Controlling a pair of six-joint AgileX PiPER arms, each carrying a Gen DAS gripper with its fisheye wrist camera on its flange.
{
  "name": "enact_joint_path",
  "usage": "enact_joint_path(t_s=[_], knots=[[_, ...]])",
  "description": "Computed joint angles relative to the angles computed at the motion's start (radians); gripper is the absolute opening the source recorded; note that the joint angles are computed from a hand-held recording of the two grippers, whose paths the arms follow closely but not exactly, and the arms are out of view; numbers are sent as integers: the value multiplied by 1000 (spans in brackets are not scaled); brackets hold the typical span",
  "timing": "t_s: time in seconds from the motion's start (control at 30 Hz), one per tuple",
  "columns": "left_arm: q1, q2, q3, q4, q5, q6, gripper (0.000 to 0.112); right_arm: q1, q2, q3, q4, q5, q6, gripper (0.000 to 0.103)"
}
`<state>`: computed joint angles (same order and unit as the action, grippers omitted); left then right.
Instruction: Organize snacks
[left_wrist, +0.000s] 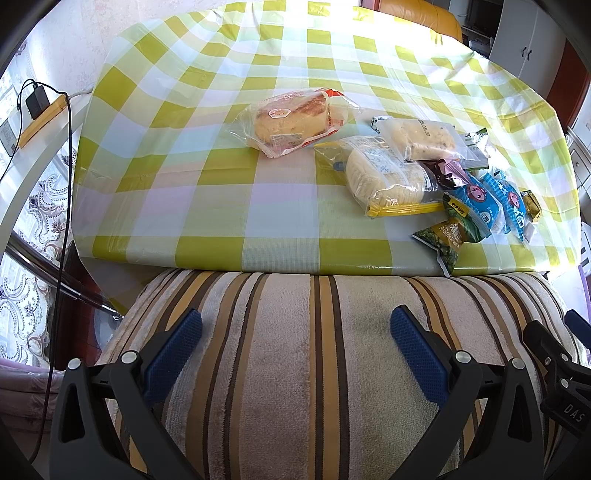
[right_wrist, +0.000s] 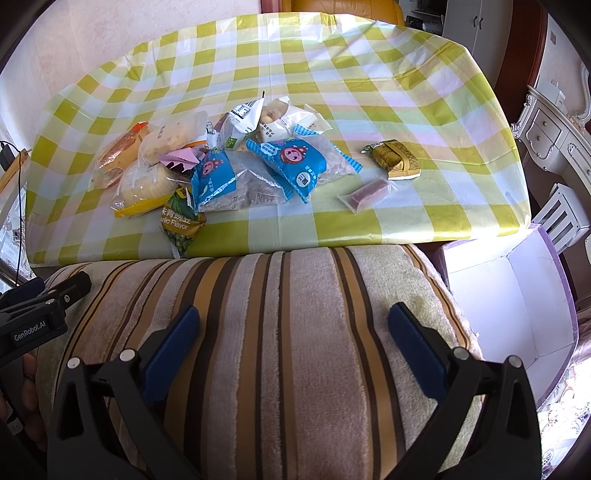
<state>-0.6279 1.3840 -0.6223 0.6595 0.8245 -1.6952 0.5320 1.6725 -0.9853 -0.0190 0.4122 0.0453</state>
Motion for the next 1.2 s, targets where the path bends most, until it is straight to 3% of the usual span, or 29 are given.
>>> enact_joint_path(t_s=[0.17,0.23,0.4,0.5,0.7,0.93,1.2], knots=[[-1,0,0,-1,4,0,99,3,1,-2,-5,3,7,102],[-28,0,-7,28,42,-43,99,1,0,-11,-1,25,-4,102],[-81,-5,-32,63,102,-55,99,-44,54,-130,122,175,-141,102],[-76,-9,-44,88,107,-52,99,-64,67,-161,179,207,-187,102],[16,16,-93,136,11,-1,99,-141,100,-225,393,215,-324,102],[122,47,-173,251,-93,73,95,-163,199,-367,372,201,-323,102],[264,218,-343,168,-216,579,90,-189,364,-614,350,342,-368,102]])
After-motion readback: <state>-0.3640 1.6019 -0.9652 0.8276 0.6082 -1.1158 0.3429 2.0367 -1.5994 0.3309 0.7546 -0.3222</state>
